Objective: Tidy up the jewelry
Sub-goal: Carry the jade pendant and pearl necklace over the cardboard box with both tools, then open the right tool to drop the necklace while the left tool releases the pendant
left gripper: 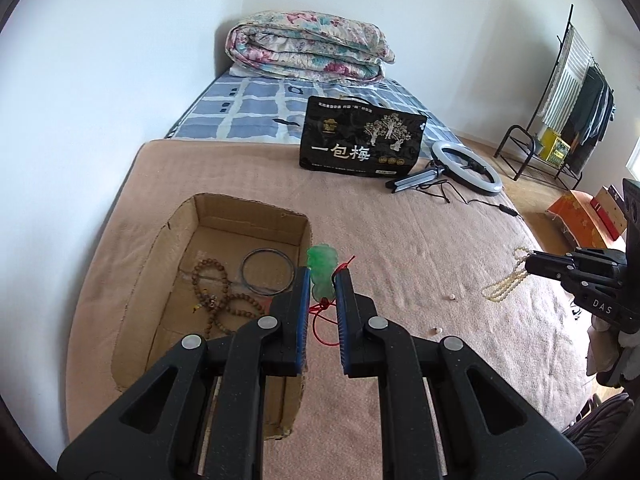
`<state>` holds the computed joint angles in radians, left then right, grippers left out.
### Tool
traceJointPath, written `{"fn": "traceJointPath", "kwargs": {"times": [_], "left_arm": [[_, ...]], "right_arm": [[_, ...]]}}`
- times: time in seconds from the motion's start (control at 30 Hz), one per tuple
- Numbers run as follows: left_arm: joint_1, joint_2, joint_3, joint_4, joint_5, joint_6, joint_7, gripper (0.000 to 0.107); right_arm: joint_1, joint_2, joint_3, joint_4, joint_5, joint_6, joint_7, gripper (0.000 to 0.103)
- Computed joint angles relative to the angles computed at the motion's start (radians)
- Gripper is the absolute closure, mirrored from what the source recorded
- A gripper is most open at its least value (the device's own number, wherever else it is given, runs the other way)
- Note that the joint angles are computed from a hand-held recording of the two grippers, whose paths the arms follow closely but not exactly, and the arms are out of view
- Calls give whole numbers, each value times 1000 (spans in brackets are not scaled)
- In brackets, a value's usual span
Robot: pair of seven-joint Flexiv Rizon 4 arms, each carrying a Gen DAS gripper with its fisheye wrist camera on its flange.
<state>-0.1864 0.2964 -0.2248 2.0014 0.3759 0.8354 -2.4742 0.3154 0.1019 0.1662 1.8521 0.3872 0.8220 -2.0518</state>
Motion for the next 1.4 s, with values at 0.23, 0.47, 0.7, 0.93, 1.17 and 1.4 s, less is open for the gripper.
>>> {"fn": "traceJointPath", "kwargs": {"times": [0.23, 0.47, 0.7, 0.93, 1.17, 1.4], "left_arm": [[20, 92, 15, 60, -9, -40, 2, 96], [54, 162, 17, 117, -26, -60, 18, 96], [88, 189, 26, 162, -46, -48, 33, 96], [118, 192, 33, 190, -54, -29, 40, 96], [135, 172, 49, 212, -64, 6, 50, 96], [153, 155, 45, 217, -53, 16, 36, 96]], "right_arm": [[33, -17, 23, -29, 10, -2, 3, 102], [70, -57, 52, -71, 8, 12, 12, 102], [104, -128, 84, -125, -17, 41, 46, 102], [130, -204, 113, -173, -61, 74, 86, 102], [147, -284, 136, -229, -100, 86, 122, 102], [163, -340, 152, -254, -148, 90, 150, 101]]}}
